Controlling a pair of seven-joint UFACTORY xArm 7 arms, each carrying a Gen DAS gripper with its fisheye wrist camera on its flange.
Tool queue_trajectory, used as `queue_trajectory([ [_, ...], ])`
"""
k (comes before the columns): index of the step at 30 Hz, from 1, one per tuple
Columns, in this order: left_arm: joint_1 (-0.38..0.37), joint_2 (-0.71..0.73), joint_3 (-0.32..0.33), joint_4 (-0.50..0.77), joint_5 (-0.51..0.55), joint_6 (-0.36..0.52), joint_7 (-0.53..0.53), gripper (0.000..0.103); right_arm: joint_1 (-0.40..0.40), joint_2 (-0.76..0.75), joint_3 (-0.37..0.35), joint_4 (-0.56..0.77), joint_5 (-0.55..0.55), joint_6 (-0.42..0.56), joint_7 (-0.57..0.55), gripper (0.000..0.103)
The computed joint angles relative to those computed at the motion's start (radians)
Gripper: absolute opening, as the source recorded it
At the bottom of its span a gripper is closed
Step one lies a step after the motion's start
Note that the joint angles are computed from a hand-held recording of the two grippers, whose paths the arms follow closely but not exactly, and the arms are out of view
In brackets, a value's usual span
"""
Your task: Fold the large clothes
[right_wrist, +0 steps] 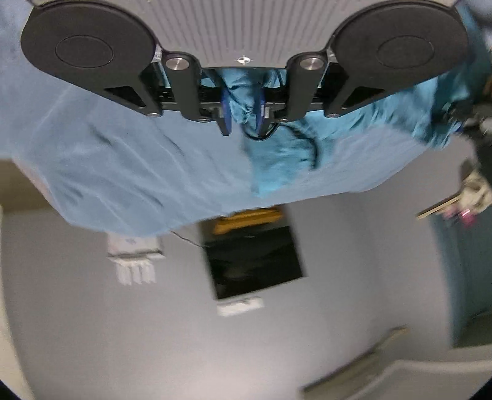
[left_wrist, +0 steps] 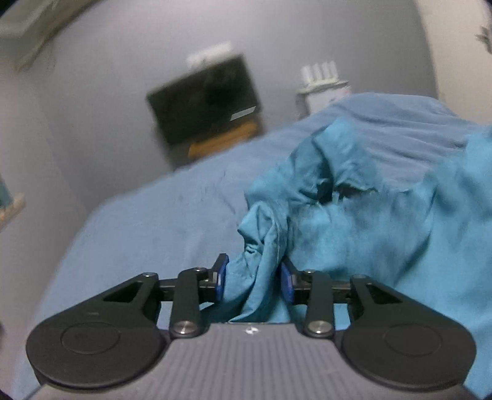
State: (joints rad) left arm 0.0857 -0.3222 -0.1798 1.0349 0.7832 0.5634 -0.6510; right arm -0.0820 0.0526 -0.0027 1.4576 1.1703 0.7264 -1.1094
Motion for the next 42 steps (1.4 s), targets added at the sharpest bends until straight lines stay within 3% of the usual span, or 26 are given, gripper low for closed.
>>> queue_trajectory([
  [2, 0.004, 0.008, 0.008, -0.013, -0.023, -0.019, -0.054, 0.044, 0.017, 0.064, 0.019, 0.017, 0.014, -0.086, 0.024, 0.031],
  [6, 0.031, -0.069, 0.008, -0.121, -0.022, -0.068, -0.149, 0.079, 0.003, 0.158, 0.051, 0.047, 0.0, -0.106, 0.071, 0.051],
  [9, -0.012, -0.158, 0.084, -0.212, -0.203, -0.057, -0.077, 0.079, -0.004, 0.228, 0.08, 0.074, -0.052, -0.14, 0.072, 0.062],
  [15, -0.077, -0.274, 0.205, -0.348, -0.453, -0.047, 0.132, 0.079, -0.033, 0.284, 0.127, 0.091, -0.166, -0.086, 0.08, 0.067],
  [16, -0.085, -0.279, 0.217, -0.36, -0.475, -0.052, 0.175, 0.076, -0.025, 0.257, 0.116, 0.061, -0.177, -0.053, 0.077, 0.068],
  [17, -0.086, -0.282, 0.22, -0.371, -0.488, -0.058, 0.209, 0.064, -0.033, 0.266, 0.131, 0.073, -0.214, -0.035, 0.096, 0.068],
  [18, -0.087, -0.282, 0.221, -0.377, -0.504, -0.055, 0.242, 0.042, -0.033, 0.272, 0.132, 0.081, -0.238, -0.009, 0.094, 0.062],
  [19, -0.083, -0.286, 0.216, -0.384, -0.518, -0.049, 0.263, 0.032, -0.033, 0.271, 0.134, 0.08, -0.257, 0.001, 0.079, 0.037],
  [20, -0.08, -0.288, 0.216, -0.392, -0.534, -0.059, 0.285, 0.019, -0.031, 0.266, 0.137, 0.076, -0.269, -0.003, 0.057, 0.02],
  [21, -0.071, -0.292, 0.209, -0.406, -0.541, -0.087, 0.299, 0.013, -0.027, 0.26, 0.14, 0.063, -0.273, -0.026, 0.031, 0.008],
  [23, -0.005, -0.295, 0.148, -0.418, -0.516, -0.132, 0.282, 0.009, -0.034, 0.224, 0.149, 0.03, -0.228, -0.051, -0.018, 0.004],
  [25, 0.097, -0.287, 0.064, -0.417, -0.469, -0.193, 0.209, 0.009, -0.038, 0.197, 0.16, 0.005, -0.135, -0.116, -0.109, 0.004],
  [27, 0.156, -0.278, 0.026, -0.412, -0.453, -0.233, 0.152, 0.009, -0.025, 0.187, 0.171, -0.007, -0.025, -0.211, -0.204, 0.004],
  [30, 0.234, -0.205, -0.039, -0.366, -0.386, -0.23, 0.104, 0.009, 0.013, 0.216, 0.181, 0.019, 0.076, -0.344, -0.284, 0.004],
  [35, 0.344, -0.102, -0.165, -0.339, -0.137, -0.2, -0.083, 0.013, 0.071, 0.312, 0.178, 0.059, -0.05, -0.492, -0.153, 0.007],
  [38, 0.364, -0.118, -0.203, -0.346, -0.014, -0.187, -0.18, 0.02, 0.084, 0.341, 0.177, 0.055, -0.125, -0.554, -0.055, 0.026],
  [39, 0.351, -0.134, -0.202, -0.348, -0.006, -0.165, -0.199, 0.024, 0.064, 0.335, 0.207, 0.046, -0.094, -0.584, -0.07, 0.041],
  [40, 0.33, -0.149, -0.188, -0.347, -0.012, -0.142, -0.204, 0.026, 0.022, 0.321, 0.258, 0.034, -0.03, -0.61, -0.123, 0.049],
  [42, 0.292, -0.19, -0.17, -0.351, -0.021, -0.119, -0.247, 0.035, -0.054, 0.278, 0.345, 0.004, 0.11, -0.621, -0.244, 0.05],
])
